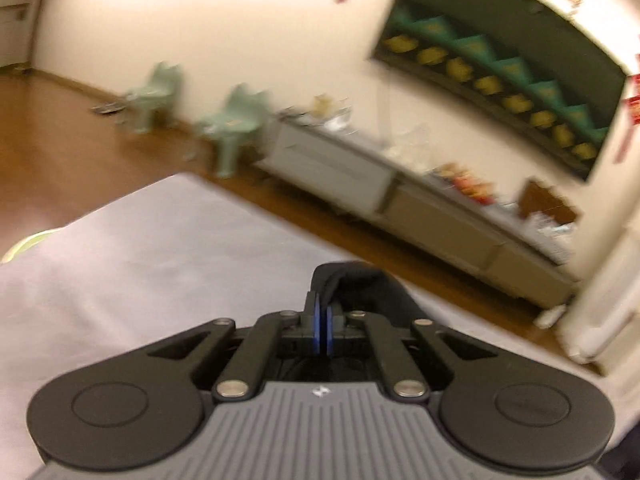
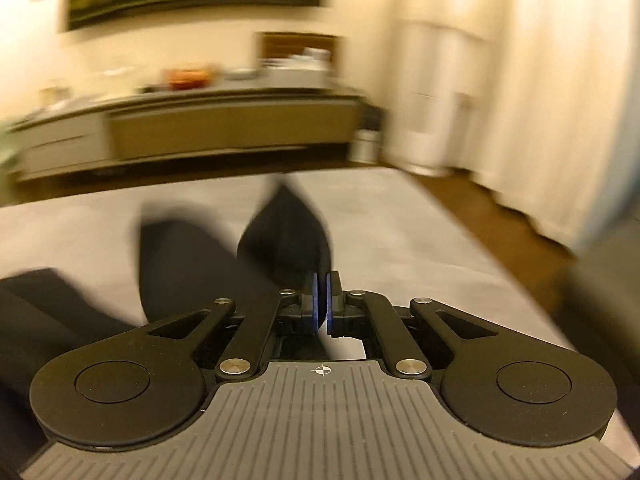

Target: Fold clothes

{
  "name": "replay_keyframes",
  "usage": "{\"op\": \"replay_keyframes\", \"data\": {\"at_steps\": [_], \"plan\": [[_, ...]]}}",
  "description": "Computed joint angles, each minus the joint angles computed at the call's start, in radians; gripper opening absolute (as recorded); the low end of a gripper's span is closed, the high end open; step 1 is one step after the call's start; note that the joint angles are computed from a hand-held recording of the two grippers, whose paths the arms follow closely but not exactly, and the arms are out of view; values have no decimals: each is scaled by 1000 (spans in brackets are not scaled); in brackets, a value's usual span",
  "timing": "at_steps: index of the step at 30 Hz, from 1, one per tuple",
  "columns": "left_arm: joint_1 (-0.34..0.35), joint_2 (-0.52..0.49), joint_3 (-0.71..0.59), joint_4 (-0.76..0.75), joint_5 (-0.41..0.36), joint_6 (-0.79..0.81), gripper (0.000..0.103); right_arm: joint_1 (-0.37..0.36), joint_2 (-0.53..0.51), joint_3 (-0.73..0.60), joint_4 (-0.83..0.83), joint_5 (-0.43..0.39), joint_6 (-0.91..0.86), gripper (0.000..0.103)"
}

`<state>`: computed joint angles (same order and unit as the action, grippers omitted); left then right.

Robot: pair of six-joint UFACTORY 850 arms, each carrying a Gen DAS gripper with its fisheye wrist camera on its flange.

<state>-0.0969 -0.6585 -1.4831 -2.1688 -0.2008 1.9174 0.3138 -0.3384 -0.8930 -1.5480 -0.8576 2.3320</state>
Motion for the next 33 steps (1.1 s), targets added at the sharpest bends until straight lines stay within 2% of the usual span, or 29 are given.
{"op": "replay_keyframes", "data": {"at_steps": [1,3,4,5,6,7,8,9,11,12,13,14,16,17,18,19,20,21,23,25,27,28,29,30,31,32,33], "plan": [[3,-13,-2,105,-4,-94,4,-13,1,9,37,-11,-6,3],[23,-21,14,301,-44,-267,9,-26,2,16,95,14,-53,21],[33,-13,34,350,-65,-309,13,-21,12,26,90,38,-58,23],[44,0,60,358,-90,-310,26,-2,35,46,43,54,-22,31],[55,15,91,324,-116,-269,47,23,64,72,-35,73,40,53],[66,35,133,248,-150,-186,58,42,82,85,-117,99,96,65],[70,59,181,164,-176,-96,74,57,99,99,-205,123,160,82],[75,82,225,122,-200,-45,81,72,113,109,-294,149,224,89],[83,102,272,164,-242,-47,85,98,123,121,-499,220,356,91],[83,102,283,219,-256,-79,91,98,114,111,-604,283,395,94],[82,103,293,270,-271,-107,93,98,96,92,-699,354,408,96],[81,103,303,318,-285,-132,93,104,72,64,-753,416,379,97],[79,101,320,407,-315,-175,93,129,5,18,-735,431,242,96],[69,97,320,414,-300,-151,89,131,-10,4,-663,441,175,87],[56,93,319,407,-277,-109,62,134,-25,-11,-572,449,90,60],[41,83,309,421,-242,-97,40,135,-40,-24,-500,457,21,42],[36,70,292,455,-223,-126,10,136,-55,-38,-429,461,-47,3],[34,58,271,511,-211,-183,3,136,-71,-52,-355,465,-118,1],[47,66,273,509,-210,-183,2,132,-62,-44,-328,478,-144,0],[71,104,301,514,-204,-161,2,135,12,18,-428,509,-59,0],[101,135,319,680,-219,-261,2,158,70,64,-518,555,-14,0],[115,146,331,785,-244,-312,3,162,95,81,-571,603,-1,0],[122,156,336,873,-259,-359,5,165,108,87,-605,623,14,3],[129,166,345,919,-270,-370,9,165,123,103,-666,615,71,22],[140,184,356,923,-289,-355,13,162,137,120,-758,598,170,34],[152,201,361,885,-309,-323,21,151,153,132,-820,563,274,58],[165,216,372,806,-327,-256,39,135,167,140,-857,525,379,72]]}}
